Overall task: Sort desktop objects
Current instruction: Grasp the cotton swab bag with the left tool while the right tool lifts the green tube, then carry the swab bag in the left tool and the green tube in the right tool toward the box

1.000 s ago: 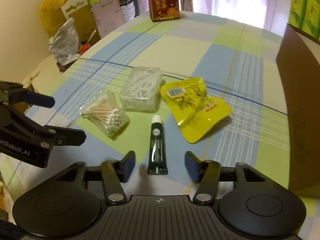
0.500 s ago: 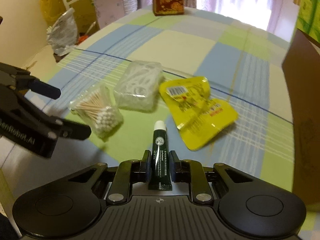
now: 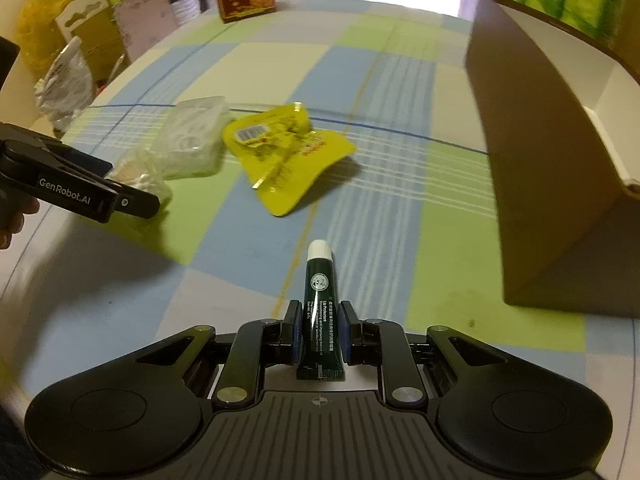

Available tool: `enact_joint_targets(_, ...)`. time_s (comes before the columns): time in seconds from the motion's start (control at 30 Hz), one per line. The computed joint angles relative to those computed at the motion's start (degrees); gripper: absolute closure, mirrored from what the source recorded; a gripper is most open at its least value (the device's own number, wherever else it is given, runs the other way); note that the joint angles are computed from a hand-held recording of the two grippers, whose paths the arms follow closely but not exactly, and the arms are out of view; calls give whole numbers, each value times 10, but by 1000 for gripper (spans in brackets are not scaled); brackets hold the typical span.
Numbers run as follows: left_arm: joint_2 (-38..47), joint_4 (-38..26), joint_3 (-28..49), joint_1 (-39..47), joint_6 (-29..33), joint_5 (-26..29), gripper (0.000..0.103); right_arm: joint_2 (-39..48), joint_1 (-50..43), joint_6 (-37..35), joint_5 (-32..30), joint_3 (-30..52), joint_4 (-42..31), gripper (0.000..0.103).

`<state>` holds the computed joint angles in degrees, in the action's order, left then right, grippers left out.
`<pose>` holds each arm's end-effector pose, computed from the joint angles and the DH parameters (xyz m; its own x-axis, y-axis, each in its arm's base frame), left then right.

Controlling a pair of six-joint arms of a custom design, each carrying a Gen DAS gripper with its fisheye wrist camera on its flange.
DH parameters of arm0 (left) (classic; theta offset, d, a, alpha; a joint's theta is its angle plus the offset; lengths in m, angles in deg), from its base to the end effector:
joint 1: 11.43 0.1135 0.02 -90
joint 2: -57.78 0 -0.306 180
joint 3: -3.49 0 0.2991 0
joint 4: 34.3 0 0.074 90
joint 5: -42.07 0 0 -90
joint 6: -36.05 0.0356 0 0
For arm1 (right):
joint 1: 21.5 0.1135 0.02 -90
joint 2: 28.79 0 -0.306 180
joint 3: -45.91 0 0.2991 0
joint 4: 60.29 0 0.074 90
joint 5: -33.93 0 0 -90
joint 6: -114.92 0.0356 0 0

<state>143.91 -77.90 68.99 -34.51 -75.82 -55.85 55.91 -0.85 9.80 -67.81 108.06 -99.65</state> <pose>0.3025 -0.1236 0.2150 -0.8929 -0.0205 -0.4497 0.0006 0.9989 -0.0468 0.2962 0.1194 0.2075 -0.6835 -0.5305 -0.5014 -0.6352 0.7707 0.0505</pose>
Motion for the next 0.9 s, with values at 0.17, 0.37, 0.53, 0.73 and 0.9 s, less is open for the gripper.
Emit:
enact_joint_targets(0.17, -2, 19, -10, -14, 33, -12, 30, 0, 2, -8, 8, 2, 0, 87)
enact_joint_targets(0.37, -19, 9, -19, -26, 33, -4, 34, 16, 8, -13, 14, 8, 21, 73)
enact_joint_targets(0.53, -37, -9, -31, -55, 17, -12, 34, 24, 7, -31, 8, 12, 25, 75)
enact_joint_targets(0.73, -45, -28, -27, -79, -9, -17, 35, 13, 11, -72, -3, 10, -1, 89)
enact_joint_targets(0.9, -37, -34, -12, -107, -26, -27, 35, -8, -6, -98, -20, -2, -31, 89)
